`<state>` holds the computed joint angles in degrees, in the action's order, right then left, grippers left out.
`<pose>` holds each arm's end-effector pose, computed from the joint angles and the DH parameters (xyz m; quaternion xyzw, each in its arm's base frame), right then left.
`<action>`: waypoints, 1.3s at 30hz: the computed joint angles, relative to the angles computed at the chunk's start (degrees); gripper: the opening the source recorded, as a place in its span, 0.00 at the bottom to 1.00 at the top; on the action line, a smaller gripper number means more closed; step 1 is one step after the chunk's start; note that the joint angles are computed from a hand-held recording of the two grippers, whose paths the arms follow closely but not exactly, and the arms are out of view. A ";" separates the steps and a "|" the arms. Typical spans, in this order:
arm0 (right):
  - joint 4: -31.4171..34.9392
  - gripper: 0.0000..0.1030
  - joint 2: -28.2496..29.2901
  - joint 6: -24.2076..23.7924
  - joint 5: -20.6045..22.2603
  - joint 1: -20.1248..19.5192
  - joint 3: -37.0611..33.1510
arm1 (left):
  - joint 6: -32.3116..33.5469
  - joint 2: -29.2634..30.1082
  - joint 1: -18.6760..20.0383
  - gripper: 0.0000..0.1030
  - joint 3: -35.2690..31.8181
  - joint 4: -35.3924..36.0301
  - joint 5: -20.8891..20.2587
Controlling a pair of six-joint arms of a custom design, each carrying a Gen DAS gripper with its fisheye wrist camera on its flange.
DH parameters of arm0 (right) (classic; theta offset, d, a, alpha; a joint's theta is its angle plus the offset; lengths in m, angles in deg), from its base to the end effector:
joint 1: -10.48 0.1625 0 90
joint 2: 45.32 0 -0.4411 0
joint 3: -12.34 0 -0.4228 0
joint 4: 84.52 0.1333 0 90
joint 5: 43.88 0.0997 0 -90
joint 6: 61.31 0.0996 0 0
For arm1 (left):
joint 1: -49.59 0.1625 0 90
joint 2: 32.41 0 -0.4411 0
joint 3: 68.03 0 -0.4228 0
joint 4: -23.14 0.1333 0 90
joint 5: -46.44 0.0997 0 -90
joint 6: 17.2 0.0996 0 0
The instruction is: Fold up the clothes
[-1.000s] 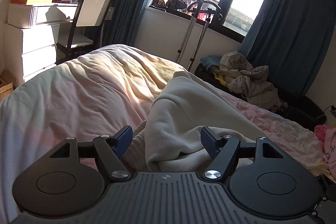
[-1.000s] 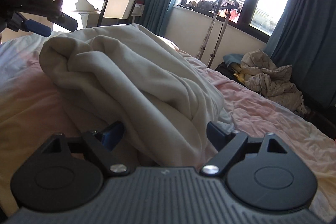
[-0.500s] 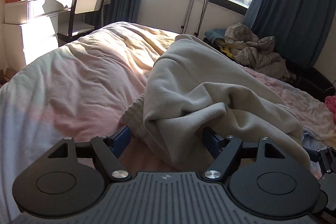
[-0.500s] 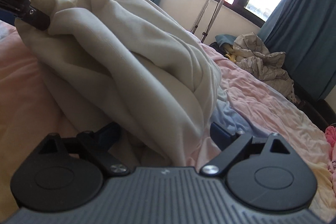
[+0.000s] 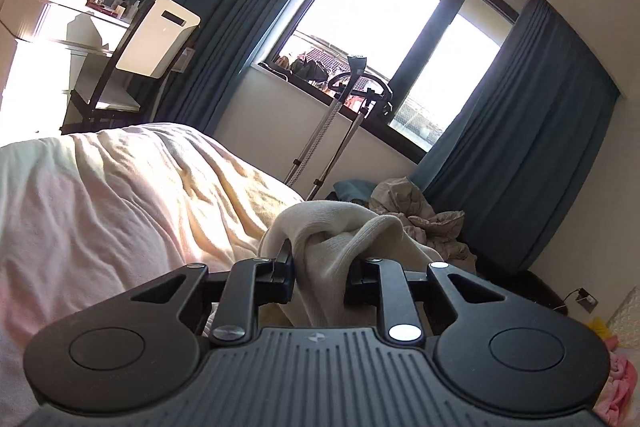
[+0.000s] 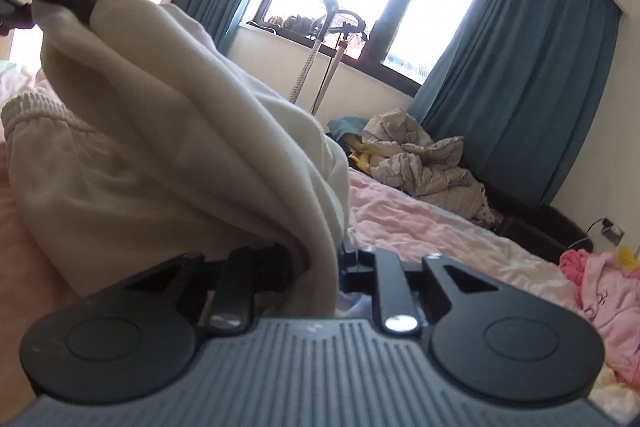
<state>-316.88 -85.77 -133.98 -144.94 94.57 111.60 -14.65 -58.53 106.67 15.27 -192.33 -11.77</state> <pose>0.0453 -0.6712 0.1751 0.3548 -0.6552 0.4677 0.4755 -0.2466 -0.7228 0.0627 0.0960 0.8050 -0.5804 0.0773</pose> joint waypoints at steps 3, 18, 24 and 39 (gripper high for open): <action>3.25 0.21 0.15 -4.79 -2.97 0.33 0.40 | -1.88 0.35 0.15 0.24 -0.28 4.92 6.46; 18.94 0.51 -16.11 19.66 19.76 -2.75 12.76 | -8.07 -3.16 -1.82 0.35 5.16 8.88 15.79; 21.96 0.59 -12.45 19.24 11.29 -0.68 5.65 | -1.48 -3.71 -4.08 0.47 8.18 0.94 13.42; 16.99 0.17 -5.68 16.39 8.43 -0.59 -0.98 | -4.98 0.08 -1.99 0.46 3.16 13.81 10.19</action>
<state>-299.89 -91.45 -117.60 -136.51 93.98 110.62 -19.64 -58.45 104.68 18.43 -178.52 -1.58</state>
